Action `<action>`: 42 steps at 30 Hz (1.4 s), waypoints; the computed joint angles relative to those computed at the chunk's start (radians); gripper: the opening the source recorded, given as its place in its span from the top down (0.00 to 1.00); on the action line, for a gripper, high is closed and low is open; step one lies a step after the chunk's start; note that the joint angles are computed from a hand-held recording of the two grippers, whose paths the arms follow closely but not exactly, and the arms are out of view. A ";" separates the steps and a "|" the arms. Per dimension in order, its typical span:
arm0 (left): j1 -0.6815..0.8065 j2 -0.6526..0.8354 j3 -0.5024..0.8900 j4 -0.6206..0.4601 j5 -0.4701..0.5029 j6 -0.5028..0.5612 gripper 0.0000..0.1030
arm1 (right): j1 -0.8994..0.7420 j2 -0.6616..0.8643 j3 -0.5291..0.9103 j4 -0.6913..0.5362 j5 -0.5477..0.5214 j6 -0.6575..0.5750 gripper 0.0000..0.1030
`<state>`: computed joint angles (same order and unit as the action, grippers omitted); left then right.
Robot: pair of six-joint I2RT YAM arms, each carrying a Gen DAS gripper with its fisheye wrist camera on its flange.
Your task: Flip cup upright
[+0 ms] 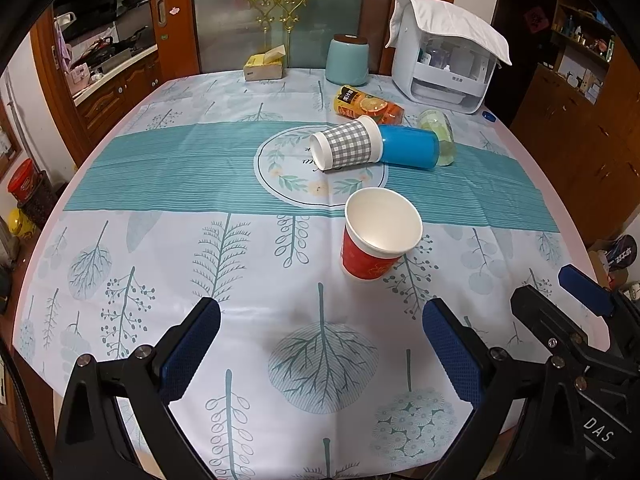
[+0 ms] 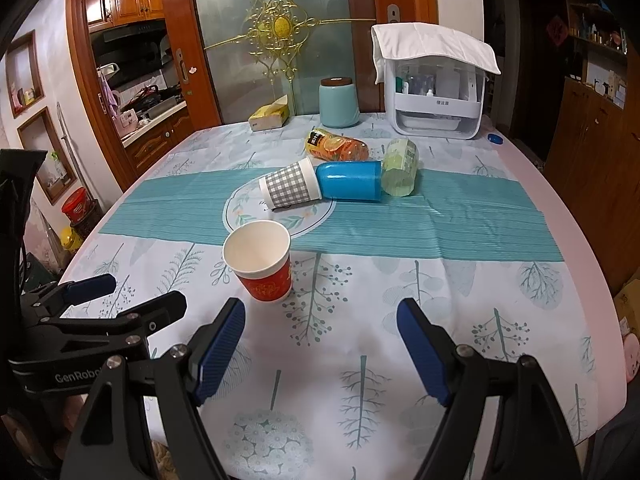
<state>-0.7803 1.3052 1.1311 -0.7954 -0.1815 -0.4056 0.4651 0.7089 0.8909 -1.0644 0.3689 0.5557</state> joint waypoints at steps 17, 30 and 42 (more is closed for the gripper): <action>-0.001 0.001 0.002 -0.001 -0.003 0.000 0.03 | 0.001 -0.002 -0.011 0.007 -0.004 0.005 0.23; 0.004 0.001 0.004 -0.003 -0.006 0.008 0.03 | -0.003 -0.005 -0.014 0.011 -0.008 0.001 0.23; 0.018 0.004 0.012 -0.008 -0.001 0.021 0.03 | -0.015 -0.004 -0.012 0.011 -0.017 -0.006 0.23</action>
